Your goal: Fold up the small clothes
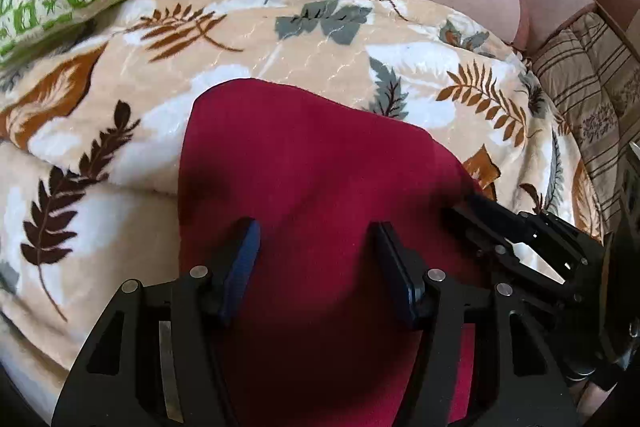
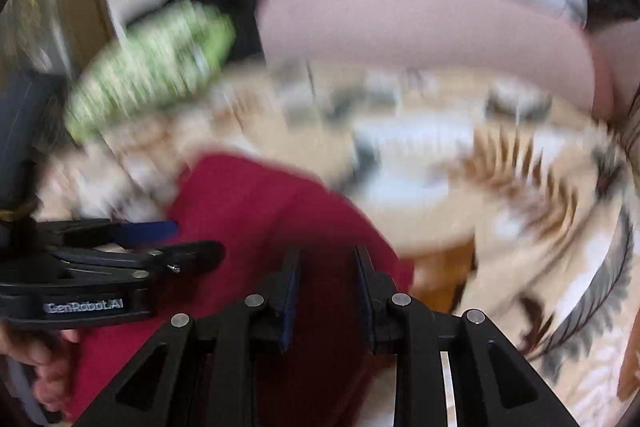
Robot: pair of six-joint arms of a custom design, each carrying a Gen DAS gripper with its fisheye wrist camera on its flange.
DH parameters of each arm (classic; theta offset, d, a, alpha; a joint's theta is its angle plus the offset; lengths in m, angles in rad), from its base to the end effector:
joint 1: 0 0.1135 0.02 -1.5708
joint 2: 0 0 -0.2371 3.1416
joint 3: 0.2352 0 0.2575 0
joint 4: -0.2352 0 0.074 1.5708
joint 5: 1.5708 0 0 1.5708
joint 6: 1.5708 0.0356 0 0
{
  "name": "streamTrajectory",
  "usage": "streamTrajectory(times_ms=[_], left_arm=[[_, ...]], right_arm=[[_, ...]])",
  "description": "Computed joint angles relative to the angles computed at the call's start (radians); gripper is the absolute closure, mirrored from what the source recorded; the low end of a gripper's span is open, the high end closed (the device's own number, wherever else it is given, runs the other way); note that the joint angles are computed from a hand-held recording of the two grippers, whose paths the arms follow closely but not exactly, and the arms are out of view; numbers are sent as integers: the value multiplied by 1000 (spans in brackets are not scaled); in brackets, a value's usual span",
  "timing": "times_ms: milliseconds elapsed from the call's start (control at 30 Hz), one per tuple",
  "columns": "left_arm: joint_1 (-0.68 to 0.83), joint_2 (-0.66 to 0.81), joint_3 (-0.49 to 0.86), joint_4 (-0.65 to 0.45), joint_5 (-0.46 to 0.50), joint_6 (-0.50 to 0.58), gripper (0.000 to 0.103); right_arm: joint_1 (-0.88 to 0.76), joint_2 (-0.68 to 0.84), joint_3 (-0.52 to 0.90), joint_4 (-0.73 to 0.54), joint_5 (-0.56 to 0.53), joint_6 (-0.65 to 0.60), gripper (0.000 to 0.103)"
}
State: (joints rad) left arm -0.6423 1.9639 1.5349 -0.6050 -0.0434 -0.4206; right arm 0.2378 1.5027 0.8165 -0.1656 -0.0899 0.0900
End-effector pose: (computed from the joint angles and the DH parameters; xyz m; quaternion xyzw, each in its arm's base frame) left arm 0.3369 -0.2501 0.1888 0.1009 0.9587 -0.1163 0.2392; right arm 0.2983 0.0756 0.1555 -0.0848 0.9314 0.0988 0.3399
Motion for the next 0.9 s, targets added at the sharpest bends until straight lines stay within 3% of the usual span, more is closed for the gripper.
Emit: streamTrajectory(times_ms=[133, 300, 467, 567, 633, 700, 800, 900], left_arm=[[2, -98, -77, 38, 7, -28, 44], [16, -379, -286, 71, 64, -128, 44], [-105, -559, -424, -35, -1, -152, 44], [-194, -496, -442, -69, -94, -172, 41], [-231, -424, -409, -96, -161, -140, 33], [-245, -440, -423, -98, -186, -169, 33], [-264, -591, -516, -94, -155, -277, 33], [-398, -743, -587, -134, -313, -359, 33]], right_arm=[[1, -76, 4, -57, 4, 9, 78], [48, -456, -123, -171, 28, -1, 78], [272, -777, -182, -406, 140, 3, 78], [399, -746, -215, -500, 234, 106, 76], [415, -565, -212, -521, 246, 137, 74], [397, -504, -231, -481, 224, 135, 71], [386, -637, -233, -542, 219, 218, 71], [465, -826, -256, -665, 309, 343, 69]])
